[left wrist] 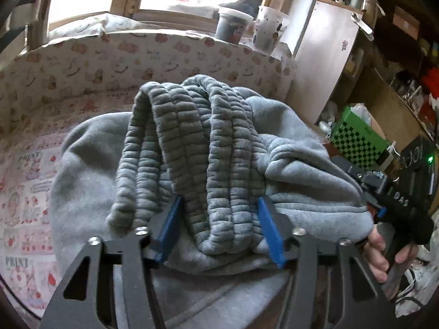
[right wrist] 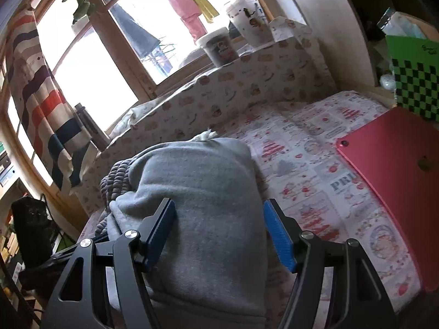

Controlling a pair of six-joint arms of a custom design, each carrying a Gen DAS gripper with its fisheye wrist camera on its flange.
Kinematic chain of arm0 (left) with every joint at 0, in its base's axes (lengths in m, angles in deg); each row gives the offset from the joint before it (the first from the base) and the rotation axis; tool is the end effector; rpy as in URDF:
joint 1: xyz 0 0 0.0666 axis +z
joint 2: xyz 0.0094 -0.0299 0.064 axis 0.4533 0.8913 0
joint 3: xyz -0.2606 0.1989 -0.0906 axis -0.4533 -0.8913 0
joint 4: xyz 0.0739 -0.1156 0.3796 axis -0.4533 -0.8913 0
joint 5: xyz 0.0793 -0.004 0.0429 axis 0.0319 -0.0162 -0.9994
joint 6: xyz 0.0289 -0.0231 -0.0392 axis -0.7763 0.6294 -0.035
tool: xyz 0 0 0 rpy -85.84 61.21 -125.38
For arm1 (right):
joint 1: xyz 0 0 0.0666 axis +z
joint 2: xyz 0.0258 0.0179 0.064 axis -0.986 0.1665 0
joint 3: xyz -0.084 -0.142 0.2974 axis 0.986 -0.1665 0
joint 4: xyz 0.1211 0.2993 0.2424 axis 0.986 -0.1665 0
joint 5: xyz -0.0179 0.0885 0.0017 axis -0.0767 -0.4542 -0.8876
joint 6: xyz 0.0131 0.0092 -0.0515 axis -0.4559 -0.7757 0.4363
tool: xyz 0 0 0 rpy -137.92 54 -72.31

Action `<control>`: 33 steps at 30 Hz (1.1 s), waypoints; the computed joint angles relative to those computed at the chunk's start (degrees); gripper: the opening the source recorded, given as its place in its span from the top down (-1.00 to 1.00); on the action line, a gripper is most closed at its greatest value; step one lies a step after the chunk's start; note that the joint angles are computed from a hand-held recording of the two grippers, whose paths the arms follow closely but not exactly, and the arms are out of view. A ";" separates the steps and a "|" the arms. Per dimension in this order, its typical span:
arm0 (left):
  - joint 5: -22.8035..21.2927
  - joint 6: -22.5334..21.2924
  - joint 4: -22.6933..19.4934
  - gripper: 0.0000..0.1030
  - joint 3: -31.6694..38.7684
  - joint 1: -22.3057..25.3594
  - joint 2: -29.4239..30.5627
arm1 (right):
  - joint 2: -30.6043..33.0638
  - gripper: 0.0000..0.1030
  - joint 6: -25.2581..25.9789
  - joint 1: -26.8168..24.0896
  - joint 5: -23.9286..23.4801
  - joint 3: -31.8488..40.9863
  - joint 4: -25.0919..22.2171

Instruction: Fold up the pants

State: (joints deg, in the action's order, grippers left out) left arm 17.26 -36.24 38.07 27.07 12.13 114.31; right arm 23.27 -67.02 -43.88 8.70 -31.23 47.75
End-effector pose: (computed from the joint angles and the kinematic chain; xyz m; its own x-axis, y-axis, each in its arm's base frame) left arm 0.5061 -0.1525 0.2848 -0.6357 0.2795 -0.7196 0.6285 0.7287 -0.2722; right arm 0.3842 0.2637 0.2892 -0.4590 0.5126 -0.7256 0.2066 0.8560 0.4740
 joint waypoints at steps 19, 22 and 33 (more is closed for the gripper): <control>0.51 1.65 1.46 0.64 -4.59 1.88 -9.94 | -0.21 -0.40 1.84 1.58 2.48 0.81 -1.21; -1.37 -0.71 1.29 0.64 -5.76 1.90 -11.80 | 0.13 -0.40 6.32 2.80 3.47 2.00 0.54; -7.75 0.47 1.25 0.48 -3.30 0.55 -3.15 | 10.94 -0.52 11.84 5.72 13.61 11.62 -8.22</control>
